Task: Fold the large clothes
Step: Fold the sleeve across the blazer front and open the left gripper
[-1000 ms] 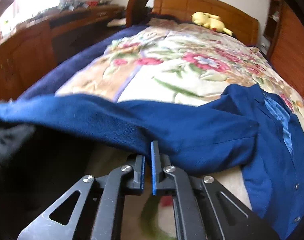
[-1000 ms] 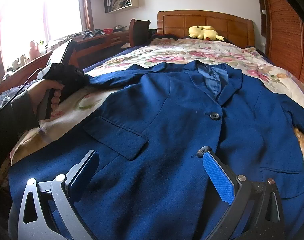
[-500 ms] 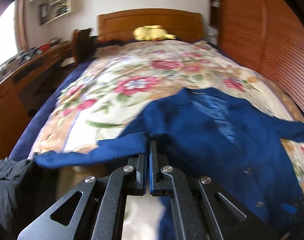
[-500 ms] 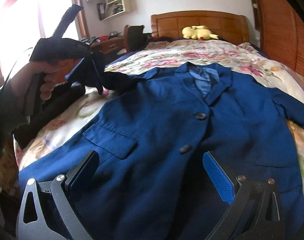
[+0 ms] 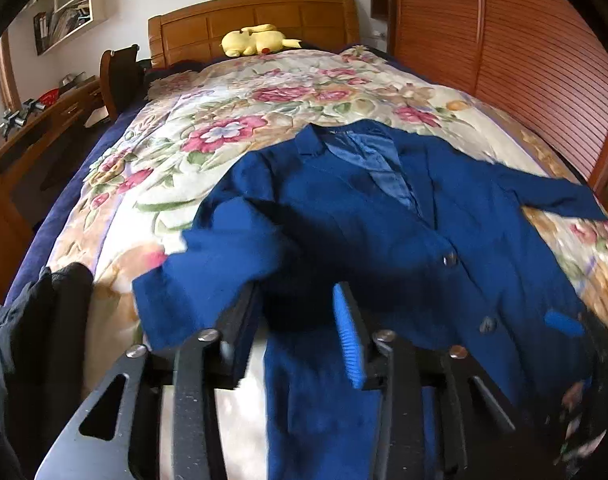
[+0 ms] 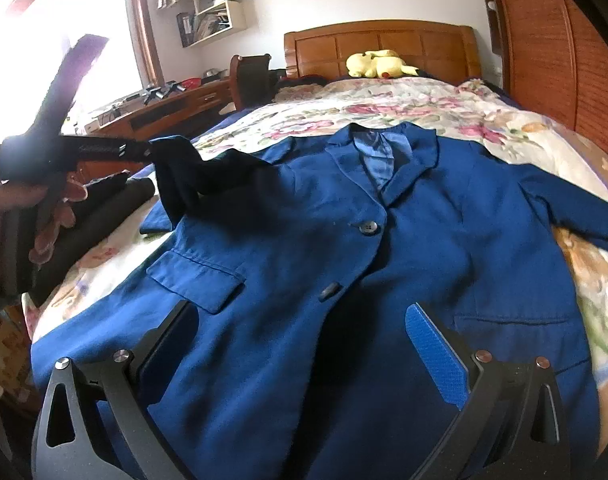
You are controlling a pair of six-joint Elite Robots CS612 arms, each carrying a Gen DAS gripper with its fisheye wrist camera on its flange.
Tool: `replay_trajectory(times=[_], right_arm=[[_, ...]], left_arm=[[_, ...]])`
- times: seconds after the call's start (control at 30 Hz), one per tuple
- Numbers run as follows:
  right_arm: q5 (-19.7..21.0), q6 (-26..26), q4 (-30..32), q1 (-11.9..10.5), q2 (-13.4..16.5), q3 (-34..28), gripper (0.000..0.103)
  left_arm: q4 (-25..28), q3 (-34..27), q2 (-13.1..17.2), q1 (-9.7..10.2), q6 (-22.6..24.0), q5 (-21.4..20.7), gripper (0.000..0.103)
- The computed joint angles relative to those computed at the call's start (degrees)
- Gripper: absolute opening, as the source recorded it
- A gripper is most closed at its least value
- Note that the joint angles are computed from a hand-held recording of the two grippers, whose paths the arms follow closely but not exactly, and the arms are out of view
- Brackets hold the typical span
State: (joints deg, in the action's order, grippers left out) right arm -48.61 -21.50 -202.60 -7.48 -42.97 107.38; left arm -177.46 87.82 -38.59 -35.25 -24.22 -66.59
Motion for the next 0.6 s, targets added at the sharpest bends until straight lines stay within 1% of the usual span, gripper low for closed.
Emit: replay_trajectory(times=[0.07, 0.1, 0.13, 0.17, 0.23, 0.3, 0.4, 0.5, 0.6], right_arm=[[-0.1, -0.7, 0.1, 0.0, 0.0, 0.0, 0.103], [-0.3, -0.9, 0.0, 0.1, 0.0, 0.0, 0.103], [-0.4, -1.0, 0.0, 0.2, 0.1, 0.0, 0.103], [-0.5, -1.1, 0.0, 0.2, 0.1, -0.1, 0.103], [-0.7, -1.1, 0.0, 0.3, 0.2, -0.2, 0.103], [-1.0, -1.1, 0.3, 0.5, 0.1, -0.3, 0.103], [-1.4, -1.4, 0.2, 0.7, 0.1, -0.2, 0.103], [-1.9, -1.7, -0.2, 0.8, 0.1, -0.1, 0.103], [-1.8, -1.8, 0.2, 0.7, 0.1, -0.2, 0.103]], left_arm=[[-1.6, 2.0, -0.6, -0.28, -0.1, 1.1, 0.063], [-2.8, 3.0, -0.9, -0.29, -0.4, 1.0, 0.067], [-3.9, 4.1, -1.2, -0.23, -1.1, 0.6, 0.075], [-4.5, 4.8, -1.3, -0.18, -1.6, 0.6, 0.078], [-4.3, 5.9, -1.5, -0.05, -2.7, 1.9, 0.078], [-2.8, 6.0, -1.3, 0.48, -3.8, 2.7, 0.078], [-1.7, 5.6, -0.7, 1.76, -6.7, 2.3, 0.078], [-0.1, 4.7, 0.3, 2.93, -8.2, 2.6, 0.078], [1.8, 3.4, 1.4, 4.2, -9.6, 1.1, 0.078]])
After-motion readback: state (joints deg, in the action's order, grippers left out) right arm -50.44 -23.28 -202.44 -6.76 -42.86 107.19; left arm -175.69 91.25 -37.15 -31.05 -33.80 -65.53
